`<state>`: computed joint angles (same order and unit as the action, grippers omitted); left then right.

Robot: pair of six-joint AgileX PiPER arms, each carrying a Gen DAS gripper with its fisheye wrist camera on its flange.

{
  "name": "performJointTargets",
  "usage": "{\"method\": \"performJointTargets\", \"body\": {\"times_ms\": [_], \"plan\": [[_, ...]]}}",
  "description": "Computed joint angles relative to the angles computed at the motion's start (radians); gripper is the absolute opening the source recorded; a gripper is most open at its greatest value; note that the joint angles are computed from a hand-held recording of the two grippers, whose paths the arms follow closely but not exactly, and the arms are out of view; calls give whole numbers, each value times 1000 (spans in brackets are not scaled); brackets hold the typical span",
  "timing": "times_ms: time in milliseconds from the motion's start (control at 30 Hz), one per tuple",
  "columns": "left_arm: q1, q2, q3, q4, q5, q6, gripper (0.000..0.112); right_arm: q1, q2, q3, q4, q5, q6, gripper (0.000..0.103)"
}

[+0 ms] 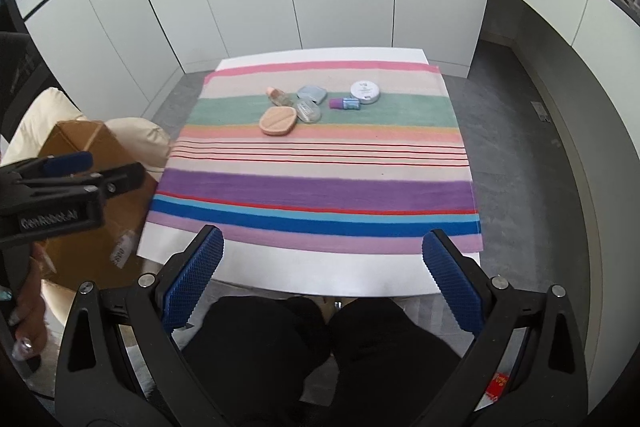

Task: Organize objects
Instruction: 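Reach the left tool to the beige powder puff while the right tool reaches the white compact, then close the left tool on the beige powder puff while the right tool grasps the white compact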

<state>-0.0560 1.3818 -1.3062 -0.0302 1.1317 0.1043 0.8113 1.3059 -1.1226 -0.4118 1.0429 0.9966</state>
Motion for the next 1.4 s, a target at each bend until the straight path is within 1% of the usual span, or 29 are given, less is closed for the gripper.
{"method": "performJointTargets", "body": {"times_ms": [100,200,267,467,567,633,700,833,933,1000,1067,1133,1200,1267,1333,1367,1400], "plan": [[4,62,-51,-10,-17,-16,89,-70,31,6,26,-48,-68,101],[-24,127,-92,36,-62,-37,89,-124,81,-4,29,-83,-125,101],[-34,167,-107,56,-89,-36,89,-172,113,-7,47,-125,-173,101],[-53,320,-151,85,-145,-26,89,-307,235,-19,97,-268,-293,101],[-62,393,-170,96,-182,-27,89,-387,307,-27,158,-365,-383,101],[-73,431,-176,110,-216,-34,89,-429,356,-36,168,-420,-430,101],[-88,482,-186,132,-263,-51,89,-473,414,-57,185,-470,-485,101],[-107,589,-215,138,-326,-92,89,-577,552,-145,341,-537,-677,101],[-126,663,-239,172,-363,-147,89,-616,657,-236,328,-550,-678,101],[-132,704,-259,192,-389,-188,89,-636,727,-310,339,-551,-696,101],[-129,742,-288,174,-408,-205,89,-644,800,-399,329,-538,-685,101],[-130,772,-318,171,-420,-221,89,-648,880,-509,335,-508,-682,101],[-145,822,-379,194,-411,-248,89,-649,959,-633,349,-453,-694,101],[-159,864,-433,221,-395,-267,89,-649,1050,-783,345,-367,-704,101],[-163,899,-479,217,-382,-267,89,-644,1152,-955,329,-253,-700,97],[-163,913,-497,212,-373,-270,89,-642,1206,-1047,329,-188,-709,93],[-161,929,-518,198,-362,-272,89,-640,1256,-1131,326,-131,-716,91]]}}
